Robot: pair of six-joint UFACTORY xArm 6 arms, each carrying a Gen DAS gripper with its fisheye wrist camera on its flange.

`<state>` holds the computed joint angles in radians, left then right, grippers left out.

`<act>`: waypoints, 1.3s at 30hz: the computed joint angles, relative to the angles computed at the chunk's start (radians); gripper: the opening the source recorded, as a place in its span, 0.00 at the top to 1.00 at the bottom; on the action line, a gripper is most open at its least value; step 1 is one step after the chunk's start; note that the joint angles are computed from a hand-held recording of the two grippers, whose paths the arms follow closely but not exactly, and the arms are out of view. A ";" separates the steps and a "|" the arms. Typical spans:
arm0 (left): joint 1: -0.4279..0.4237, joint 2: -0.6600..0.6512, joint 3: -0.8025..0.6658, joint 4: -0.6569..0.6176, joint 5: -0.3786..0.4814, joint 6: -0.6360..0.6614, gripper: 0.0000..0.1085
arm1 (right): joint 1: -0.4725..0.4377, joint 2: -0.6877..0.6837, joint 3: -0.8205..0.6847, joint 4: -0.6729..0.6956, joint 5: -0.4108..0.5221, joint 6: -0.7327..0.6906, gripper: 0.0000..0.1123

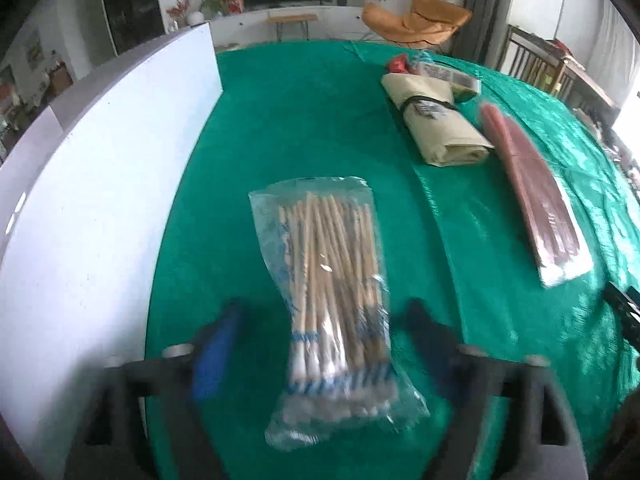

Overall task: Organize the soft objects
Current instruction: 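Lift the cotton swab bag with the left gripper and hold it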

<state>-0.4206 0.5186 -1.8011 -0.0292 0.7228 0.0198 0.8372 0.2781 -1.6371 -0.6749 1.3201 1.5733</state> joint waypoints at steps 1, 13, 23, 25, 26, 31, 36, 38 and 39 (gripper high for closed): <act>0.001 0.005 0.000 0.003 -0.008 0.003 0.10 | 0.000 0.000 0.000 -0.001 -0.001 0.001 0.25; 0.018 -0.029 0.091 -0.031 -0.129 0.037 0.05 | 0.000 0.001 0.000 -0.001 0.000 0.001 0.25; 0.017 -0.028 0.089 -0.030 -0.128 0.035 0.05 | 0.000 0.001 -0.001 -0.001 0.001 0.001 0.25; 0.018 -0.029 0.090 -0.031 -0.128 0.036 0.05 | 0.000 0.002 -0.002 0.000 0.001 0.002 0.25; 0.017 -0.028 0.089 -0.030 -0.128 0.035 0.05 | 0.000 0.002 -0.001 0.000 0.002 0.002 0.25; 0.017 -0.027 0.088 -0.030 -0.127 0.035 0.05 | 0.000 0.002 -0.001 -0.001 0.001 0.002 0.25; 0.018 -0.029 0.090 -0.031 -0.128 0.037 0.05 | 0.000 0.002 -0.001 0.000 0.001 0.002 0.25; 0.016 -0.027 0.087 -0.029 -0.127 0.034 0.05 | 0.000 0.002 -0.001 0.000 0.001 0.002 0.25; 0.017 -0.027 0.087 -0.030 -0.127 0.034 0.05 | 0.000 0.002 -0.001 0.000 0.001 0.002 0.25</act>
<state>-0.4040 0.4917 -1.7143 -0.0588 0.5959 0.0541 0.8374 0.2797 -1.6383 -0.6754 1.3212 1.5750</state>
